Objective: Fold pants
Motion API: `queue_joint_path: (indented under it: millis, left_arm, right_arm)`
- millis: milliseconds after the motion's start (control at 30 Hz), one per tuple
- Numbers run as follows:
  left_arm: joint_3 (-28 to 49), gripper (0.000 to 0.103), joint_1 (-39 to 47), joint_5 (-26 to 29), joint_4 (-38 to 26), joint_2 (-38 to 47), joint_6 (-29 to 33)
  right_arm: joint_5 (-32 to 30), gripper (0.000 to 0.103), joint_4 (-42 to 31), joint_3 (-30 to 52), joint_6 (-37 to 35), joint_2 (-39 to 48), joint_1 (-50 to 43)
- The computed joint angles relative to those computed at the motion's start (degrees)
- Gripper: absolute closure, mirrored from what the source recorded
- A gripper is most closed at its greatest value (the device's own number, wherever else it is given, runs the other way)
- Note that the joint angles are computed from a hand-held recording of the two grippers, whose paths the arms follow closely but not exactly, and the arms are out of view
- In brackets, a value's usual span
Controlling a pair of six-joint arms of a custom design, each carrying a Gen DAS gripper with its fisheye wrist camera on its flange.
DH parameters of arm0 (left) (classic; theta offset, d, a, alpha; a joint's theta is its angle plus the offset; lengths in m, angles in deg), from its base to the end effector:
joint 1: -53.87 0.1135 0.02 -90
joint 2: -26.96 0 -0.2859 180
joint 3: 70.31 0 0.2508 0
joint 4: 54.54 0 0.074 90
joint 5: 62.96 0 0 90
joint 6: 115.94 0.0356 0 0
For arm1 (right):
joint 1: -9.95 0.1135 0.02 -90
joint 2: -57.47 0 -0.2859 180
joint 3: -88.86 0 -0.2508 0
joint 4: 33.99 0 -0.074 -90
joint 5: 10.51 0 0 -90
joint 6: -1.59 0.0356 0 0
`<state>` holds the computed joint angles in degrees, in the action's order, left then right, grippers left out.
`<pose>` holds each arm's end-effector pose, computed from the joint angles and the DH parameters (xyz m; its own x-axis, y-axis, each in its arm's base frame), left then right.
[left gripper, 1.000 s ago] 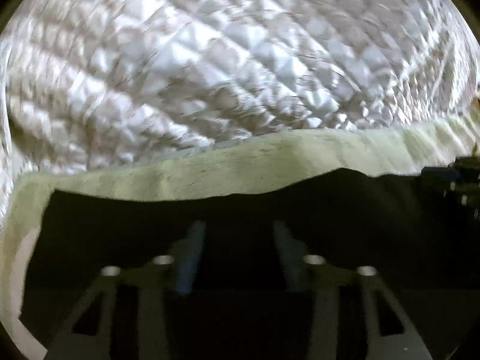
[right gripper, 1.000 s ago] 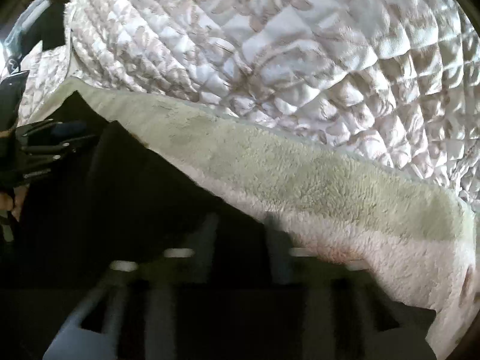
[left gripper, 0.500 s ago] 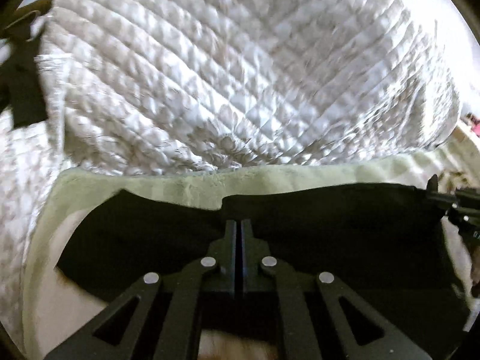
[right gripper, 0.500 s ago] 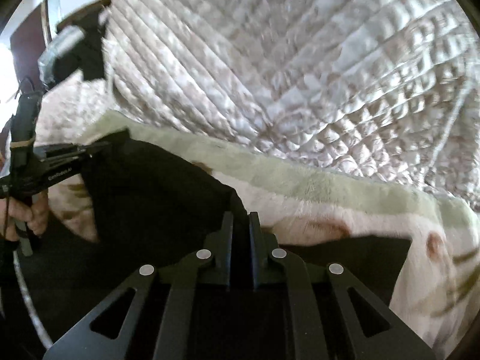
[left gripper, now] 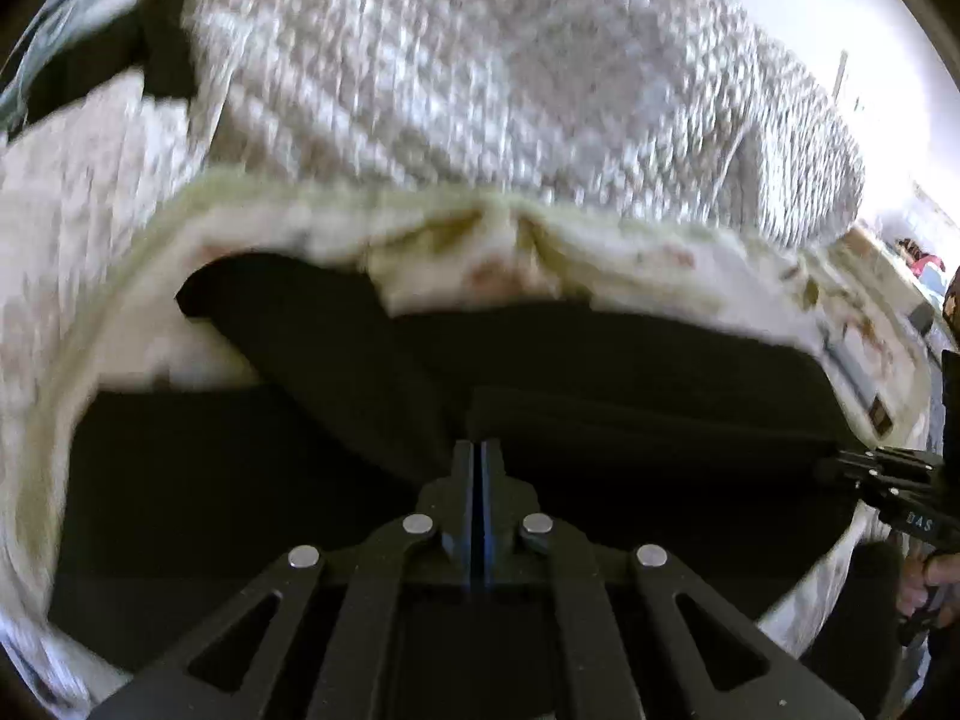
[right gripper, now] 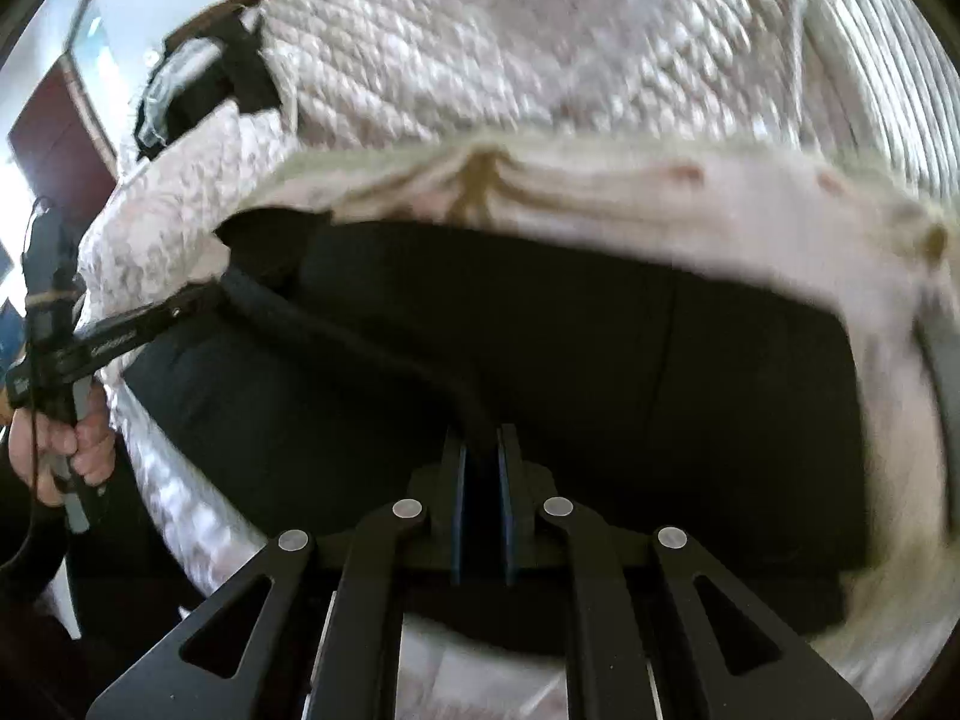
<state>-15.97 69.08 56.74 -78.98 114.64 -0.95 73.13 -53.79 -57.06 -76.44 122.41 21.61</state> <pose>0.2689 0.0548 0.1726 -0.7285 0.1822 -0.6603 0.3694 0.9163 -0.1547 0.1789 0.0410 0.1592 -0.7969 0.0460 -0.6024 -0.1067 0.9707 0.2153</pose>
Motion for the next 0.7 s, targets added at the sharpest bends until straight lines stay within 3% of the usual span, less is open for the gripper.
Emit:
queue_joint_path:
  millis: [167, 300, 367, 467, 533, 700]
  left_arm:
    - [-4.3, 0.100, 2.8, -1.3, -0.2, -0.2, 2.7]
    - [-4.2, 0.100, 5.9, -0.7, -2.7, -3.2, 3.7]
    - [-3.1, 0.099, 7.2, -0.1, -3.5, -3.9, 3.4]
    - [-0.8, 0.083, 6.4, -0.8, -3.1, -3.5, 1.1]
    - [0.4, 0.061, 5.1, -1.7, -1.7, -2.3, -0.8]
    - [3.3, 0.056, 0.3, -4.6, 1.1, 1.1, -4.9]
  right_arm:
    - [-1.6, 0.090, 2.5, -5.0, 5.6, -4.1, -0.6]
    - [-1.1, 0.075, -3.1, -5.2, 7.2, -10.3, 0.5]
    - [-1.8, 0.074, -6.4, -6.0, 8.2, -15.2, -0.2]
    - [-3.7, 0.069, -12.0, -7.1, 9.2, -22.1, -5.9]
    - [-6.5, 0.060, -14.3, -7.8, 8.2, -25.0, -11.6]
    - [-14.9, 0.058, -15.3, -8.4, 4.7, -24.5, -28.0]
